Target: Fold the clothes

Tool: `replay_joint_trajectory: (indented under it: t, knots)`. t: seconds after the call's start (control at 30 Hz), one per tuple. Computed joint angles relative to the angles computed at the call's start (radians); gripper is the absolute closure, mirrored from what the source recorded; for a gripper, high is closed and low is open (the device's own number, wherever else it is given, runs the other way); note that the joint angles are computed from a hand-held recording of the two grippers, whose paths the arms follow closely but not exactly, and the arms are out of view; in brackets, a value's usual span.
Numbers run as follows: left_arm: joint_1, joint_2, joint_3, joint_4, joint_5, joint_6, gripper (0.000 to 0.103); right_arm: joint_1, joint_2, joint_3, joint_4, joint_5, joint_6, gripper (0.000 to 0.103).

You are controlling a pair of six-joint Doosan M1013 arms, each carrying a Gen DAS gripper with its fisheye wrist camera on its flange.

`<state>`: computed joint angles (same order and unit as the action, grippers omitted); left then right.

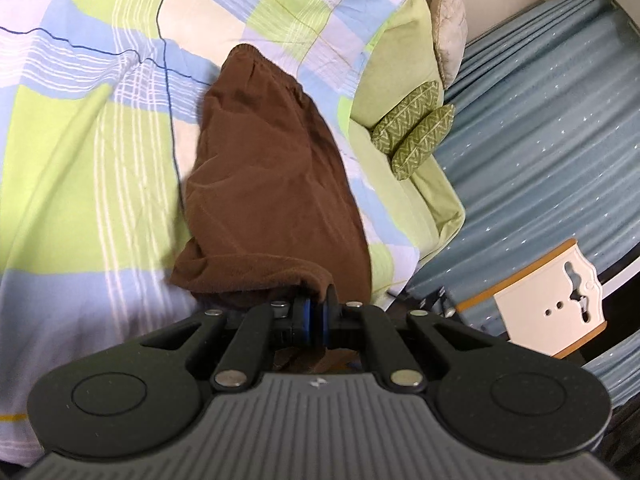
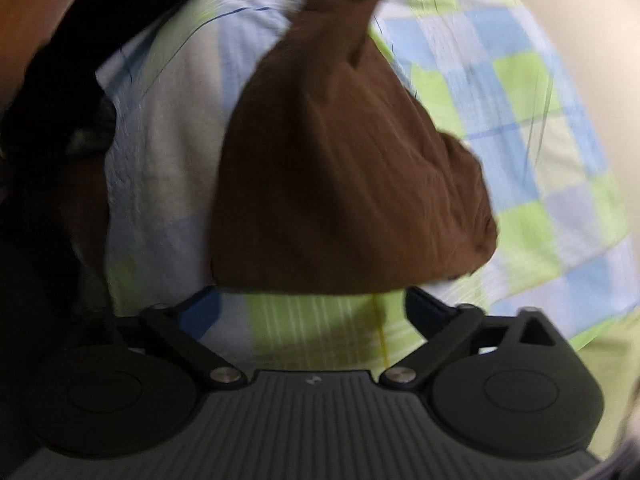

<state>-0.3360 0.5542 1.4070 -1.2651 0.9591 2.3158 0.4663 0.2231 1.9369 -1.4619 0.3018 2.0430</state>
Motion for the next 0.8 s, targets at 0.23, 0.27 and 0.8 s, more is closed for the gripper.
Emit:
replay_joint_trajectory:
  t: [0.23,0.27,0.8]
  knots:
    - [0.008,0.003,-0.007,0.004,0.027,-0.004,0.102,0.070,0.079,0.026,-0.543,0.219,0.447,0.002]
    - [0.010,0.003,-0.007,0.005,0.028,-0.005,0.102,0.072,0.080,0.035,-0.612,0.238,0.513,0.002]
    - [-0.011,-0.004,-0.008,0.256,0.001,0.019,0.101,0.083,-0.034,0.062,-0.524,0.228,0.611,0.098]
